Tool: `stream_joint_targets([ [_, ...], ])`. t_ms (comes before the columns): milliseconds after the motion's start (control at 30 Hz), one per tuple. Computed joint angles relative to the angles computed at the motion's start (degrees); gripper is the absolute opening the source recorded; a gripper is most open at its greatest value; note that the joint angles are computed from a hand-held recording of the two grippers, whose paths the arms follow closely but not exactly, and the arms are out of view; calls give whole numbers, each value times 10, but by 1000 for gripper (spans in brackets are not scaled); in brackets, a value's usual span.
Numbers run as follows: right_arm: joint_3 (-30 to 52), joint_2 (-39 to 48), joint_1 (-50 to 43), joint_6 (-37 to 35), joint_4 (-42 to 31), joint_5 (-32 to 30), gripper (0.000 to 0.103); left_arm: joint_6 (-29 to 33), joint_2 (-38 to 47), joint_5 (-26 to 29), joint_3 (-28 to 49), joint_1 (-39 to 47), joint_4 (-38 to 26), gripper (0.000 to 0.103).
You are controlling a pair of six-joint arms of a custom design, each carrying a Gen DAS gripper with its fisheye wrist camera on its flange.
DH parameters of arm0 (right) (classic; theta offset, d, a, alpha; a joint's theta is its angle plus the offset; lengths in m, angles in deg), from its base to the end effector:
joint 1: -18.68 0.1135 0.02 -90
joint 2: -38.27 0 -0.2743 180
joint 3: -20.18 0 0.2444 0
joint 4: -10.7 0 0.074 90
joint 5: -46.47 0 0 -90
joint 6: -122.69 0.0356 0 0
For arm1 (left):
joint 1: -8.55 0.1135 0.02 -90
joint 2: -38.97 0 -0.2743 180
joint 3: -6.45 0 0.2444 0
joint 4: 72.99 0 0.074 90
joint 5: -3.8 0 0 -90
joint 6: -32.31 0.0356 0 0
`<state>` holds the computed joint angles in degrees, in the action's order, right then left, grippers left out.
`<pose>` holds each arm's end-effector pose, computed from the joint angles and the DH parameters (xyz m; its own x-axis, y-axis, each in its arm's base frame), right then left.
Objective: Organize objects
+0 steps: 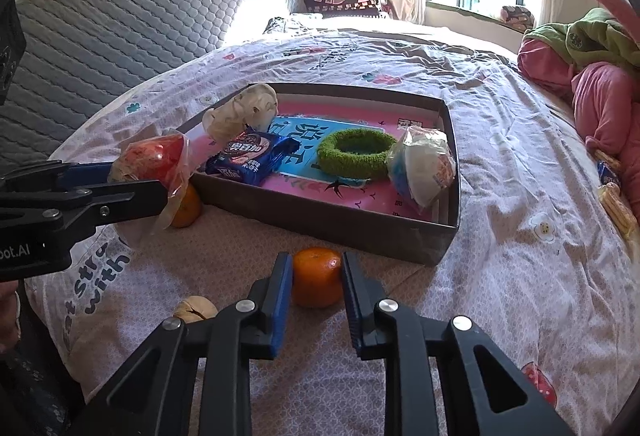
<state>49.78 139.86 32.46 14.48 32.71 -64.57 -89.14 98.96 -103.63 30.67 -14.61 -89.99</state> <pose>0.2103 0.0647 0.0677 -0.5670 -0.4394 -0.6968 -0.6566 0.7518 0.0602 0.1388 -0.0478 0.1222 -0.7334 -0.2277 -0.6406 -0.2040 0.9725 -0.1122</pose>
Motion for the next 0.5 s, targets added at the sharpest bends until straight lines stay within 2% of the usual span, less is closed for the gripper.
stream_joint_targets([
  [67, -4, -4, 0, 0, 8, -4, 4, -1, -2, 2, -1, 2, 0, 55],
  [500, 3, 2, -4, 7, 3, -5, 1, -5, -2, 5, -5, -3, 5, 55],
])
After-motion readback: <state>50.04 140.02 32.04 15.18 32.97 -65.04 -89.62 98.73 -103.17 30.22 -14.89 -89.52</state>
